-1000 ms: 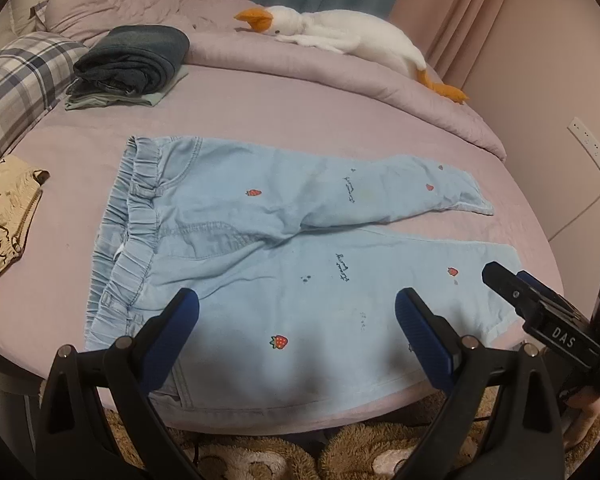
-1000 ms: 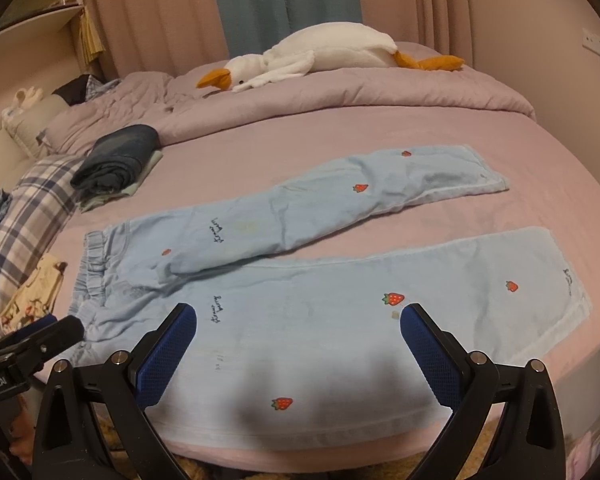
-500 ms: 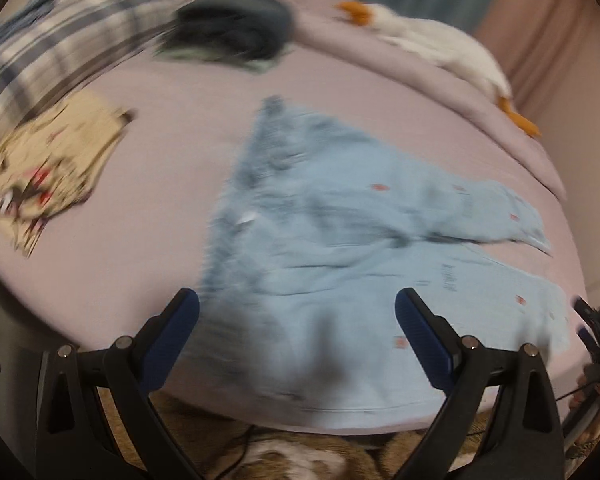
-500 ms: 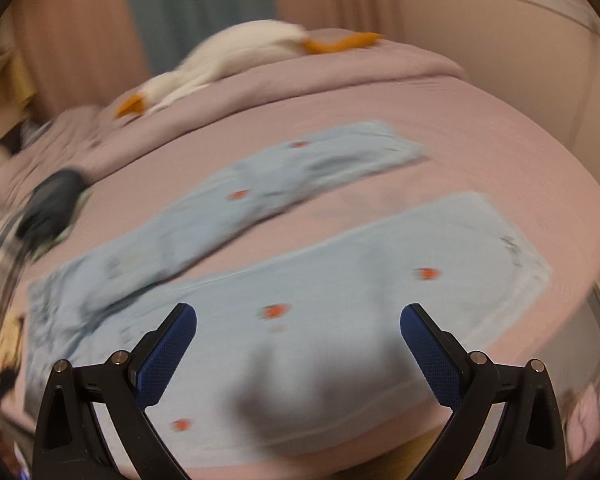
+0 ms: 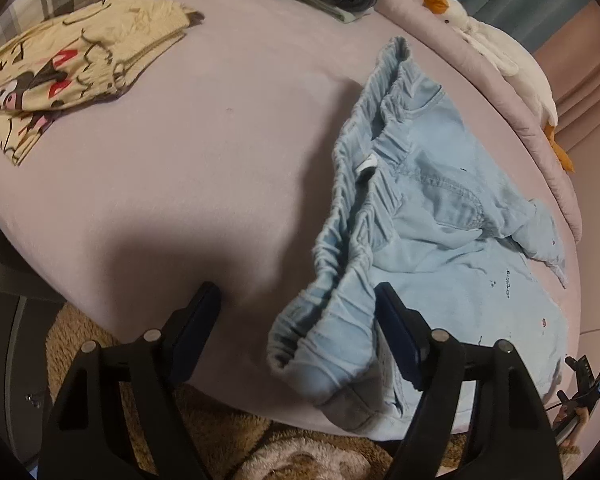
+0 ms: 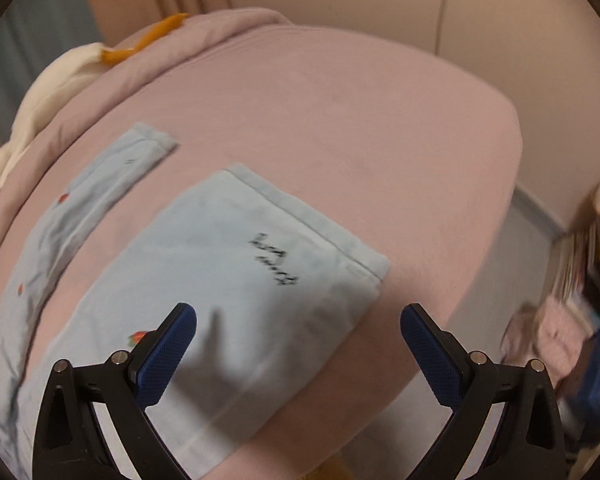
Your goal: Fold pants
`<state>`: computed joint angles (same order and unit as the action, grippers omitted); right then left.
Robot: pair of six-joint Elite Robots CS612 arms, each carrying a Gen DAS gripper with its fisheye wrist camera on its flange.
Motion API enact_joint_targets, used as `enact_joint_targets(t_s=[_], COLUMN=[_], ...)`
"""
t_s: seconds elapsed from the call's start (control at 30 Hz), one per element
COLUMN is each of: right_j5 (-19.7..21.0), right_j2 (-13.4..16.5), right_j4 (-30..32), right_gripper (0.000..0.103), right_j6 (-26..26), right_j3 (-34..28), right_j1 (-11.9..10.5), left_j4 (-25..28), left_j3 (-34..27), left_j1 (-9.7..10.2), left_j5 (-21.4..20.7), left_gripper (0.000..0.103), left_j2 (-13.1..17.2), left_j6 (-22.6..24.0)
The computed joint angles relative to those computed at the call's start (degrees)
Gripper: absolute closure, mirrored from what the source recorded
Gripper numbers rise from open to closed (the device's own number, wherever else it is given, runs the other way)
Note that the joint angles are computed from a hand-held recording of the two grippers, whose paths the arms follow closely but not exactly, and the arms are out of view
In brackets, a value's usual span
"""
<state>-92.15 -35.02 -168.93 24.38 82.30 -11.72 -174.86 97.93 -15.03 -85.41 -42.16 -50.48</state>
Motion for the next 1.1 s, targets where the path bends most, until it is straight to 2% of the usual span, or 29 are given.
enact_joint_targets(t_s=[0.03, 0.07, 0.1, 0.13, 0.17, 0.23, 0.3, 0.33, 0.4, 0.43, 0.53, 0.63, 0.73, 0.77, 0.87, 0.93, 1.0, 1.1], right_j5=[1.0, 2.3, 4.3, 6.2, 6.5, 4.9, 3.7, 3.3, 2.4, 3.2, 5.7, 9.1, 11.4, 11.5, 10.2, 9.6, 8.7, 8.1], right_j2=[0.2, 0.4, 0.8, 1.0, 1.2, 1.4, 1.4, 1.7, 1.9, 2.2, 2.1, 0.8, -0.7, -0.8, 0.1, 1.1, 1.8, 1.7], right_j4=[0.0, -0.1, -0.2, 0.4, 0.7, 0.3, -0.2, 0.1, 0.5, 0.0, -2.0, -7.8, -12.1, -12.4, -8.4, -4.3, -1.8, -2.1], right_gripper=[0.003, 0.010, 0.012, 0.012, 0.013, 0.020, 0.042, 0.047, 0.085, 0.093, 0.096, 0.096, 0.096, 0.096, 0.096, 0.096, 0.096, 0.096], right_j6=[0.2, 0.1, 0.1, 0.5, 1.0, 0.8, 0.5, 0.4, 0.0, -0.4, 0.6, 1.6, 1.5, 1.0, 0.4, 1.0, 1.5, 2.4], right_j3=[-0.1, 0.0, -0.3, -0.5, -0.8, -1.1, -1.3, -1.9, -2.7, -3.0, -3.1, -0.8, 1.6, 1.9, 1.3, 0.0, -0.6, -0.2], right_j1=[-0.1, -0.4, -0.7, -1.0, -1.0, -0.8, -0.5, -0.4, -0.1, -0.6, -1.3, -2.1, -2.6, -2.6, -2.5, -2.5, -2.5, -2.7], left_j4=[0.0, -0.7, -1.7, -2.8, -3.9, -5.7, -5.7, -5.9, -6.3, -6.7, -7.7, -7.7, -6.5, -5.4, -3.0, -1.0, -1.3, -1.6], left_j3=[-0.1, 0.0, 0.1, 0.1, 0.2, 0.1, 0.1, 0.2, 0.3, 0.3, 0.5, 1.2, 1.7, 1.3, 0.6, 0.2, 0.2, 0.3], left_j1=[-0.06, -0.02, 0.09, 0.31, 0.51, 0.82, 0.62, 0.57, 0.60, 0.66, 0.84, 0.77, 0.78, 1.08, 1.69, 1.50, 1.55, 2.18], left_j5=[0.2, 0.0, -0.5, -1.5, -2.6, -4.6, -3.9, -3.8, -4.0, -4.0, -3.6, -1.7, 0.8, 0.1, -2.2, -1.9, -1.9, -3.8], left_gripper=[0.031, 0.037, 0.041, 0.049, 0.063, 0.067, 0.068, 0.069, 0.071, 0.072, 0.075, 0.077, 0.077, 0.077, 0.076, 0.076, 0.075, 0.075], left_j2=[0.0, 0.1, 0.2, 0.3, 0.6, 1.1, 1.0, 1.0, 0.9, 0.9, 0.2, -1.2, -1.8, -1.6, -0.3, 0.2, 0.2, 0.0], left_j6=[0.1, 0.1, 0.0, -0.2, -0.3, -0.6, -0.5, -0.7, -0.9, -1.0, -1.0, 0.2, 1.9, 1.9, 1.2, 1.2, 1.5, 0.3])
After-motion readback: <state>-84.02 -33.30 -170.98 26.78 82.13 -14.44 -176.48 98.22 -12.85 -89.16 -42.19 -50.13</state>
